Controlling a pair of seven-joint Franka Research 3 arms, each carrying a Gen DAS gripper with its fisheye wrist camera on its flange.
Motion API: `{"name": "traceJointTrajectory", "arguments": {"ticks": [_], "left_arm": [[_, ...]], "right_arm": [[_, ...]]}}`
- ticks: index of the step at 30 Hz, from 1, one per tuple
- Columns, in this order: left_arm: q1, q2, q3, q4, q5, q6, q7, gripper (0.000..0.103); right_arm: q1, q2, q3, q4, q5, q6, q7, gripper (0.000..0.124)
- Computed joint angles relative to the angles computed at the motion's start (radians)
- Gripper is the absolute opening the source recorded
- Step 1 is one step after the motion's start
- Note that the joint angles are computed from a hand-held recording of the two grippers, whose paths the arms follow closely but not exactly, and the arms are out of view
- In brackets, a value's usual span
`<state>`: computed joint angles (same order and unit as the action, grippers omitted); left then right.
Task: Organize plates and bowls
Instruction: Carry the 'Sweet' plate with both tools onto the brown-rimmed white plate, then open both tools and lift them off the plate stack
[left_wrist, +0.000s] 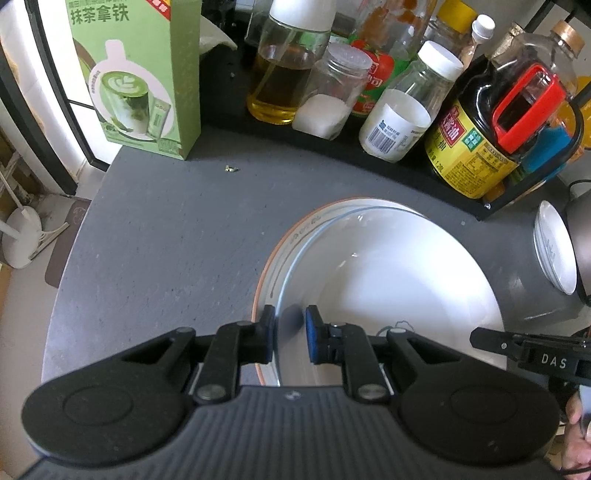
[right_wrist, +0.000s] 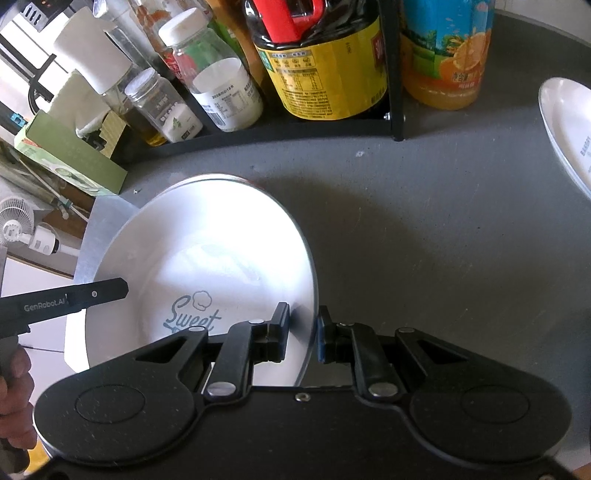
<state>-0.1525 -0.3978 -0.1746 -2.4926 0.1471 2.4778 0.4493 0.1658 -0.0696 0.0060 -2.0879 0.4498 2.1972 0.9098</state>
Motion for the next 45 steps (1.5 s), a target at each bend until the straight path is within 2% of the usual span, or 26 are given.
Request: {"name": "traceJointTrajectory", "arguments": {"ticks": [10, 15, 18, 20, 22, 26, 29, 30, 33, 35, 39, 41, 45], "left_arm": [[0.002, 0.003, -0.008, 0.024, 0.022, -0.046, -0.006, 0.015], [0.000, -0.006, -0.002, 0.013, 0.015, -0.039, -0.011, 0.016], [0.023, -0.003, -0.033, 0.048, 0.077, -0.104, -0.045, 0.019], [0.019, -0.008, -0.028, 0.057, 0.091, -0.111, -0.039, 0.020], [0.010, -0.010, -0.012, 0.059, 0.073, -0.101, -0.021, 0.020], [0.014, 0.007, -0.019, 0.096, 0.089, -0.114, -0.024, 0.020], [0.006, 0.043, -0.022, 0.136, 0.085, -0.111, -0.012, 0.026], [0.004, 0.060, -0.024, 0.151, 0.087, -0.103, -0.010, 0.028], [-0.009, 0.110, -0.028, 0.198, 0.082, -0.070, 0.008, 0.048], [-0.010, 0.151, -0.042, 0.244, 0.107, -0.071, 0.006, 0.059], [-0.022, 0.236, -0.051, 0.336, 0.134, -0.072, 0.011, 0.064], [-0.031, 0.275, -0.048, 0.378, 0.126, -0.069, 0.027, 0.067], [-0.046, 0.342, -0.052, 0.455, 0.140, -0.080, 0.026, 0.069]], "right_arm": [[-0.006, 0.011, -0.005, 0.006, 0.024, -0.019, -0.001, 0.016], [-0.008, 0.010, -0.005, 0.000, 0.040, -0.010, -0.007, 0.016], [-0.009, 0.006, -0.008, -0.003, 0.070, -0.002, -0.026, 0.016], [-0.007, -0.004, -0.005, -0.010, 0.060, 0.022, -0.023, 0.016], [-0.008, 0.000, -0.007, 0.001, 0.061, 0.013, -0.026, 0.016], [-0.018, 0.007, -0.016, 0.024, 0.067, -0.023, -0.011, 0.017], [-0.028, -0.001, -0.024, 0.034, 0.081, -0.039, -0.026, 0.017], [-0.033, 0.000, -0.027, 0.043, 0.087, -0.046, -0.030, 0.019], [-0.047, 0.007, -0.034, 0.065, 0.076, -0.030, -0.022, 0.026], [-0.061, 0.023, -0.044, 0.093, 0.084, -0.033, -0.021, 0.042], [-0.097, 0.056, -0.063, 0.153, 0.123, -0.041, -0.051, 0.059], [-0.113, 0.068, -0.068, 0.175, 0.134, -0.034, -0.056, 0.077], [-0.145, 0.105, -0.077, 0.237, 0.157, -0.057, -0.077, 0.088]]}}
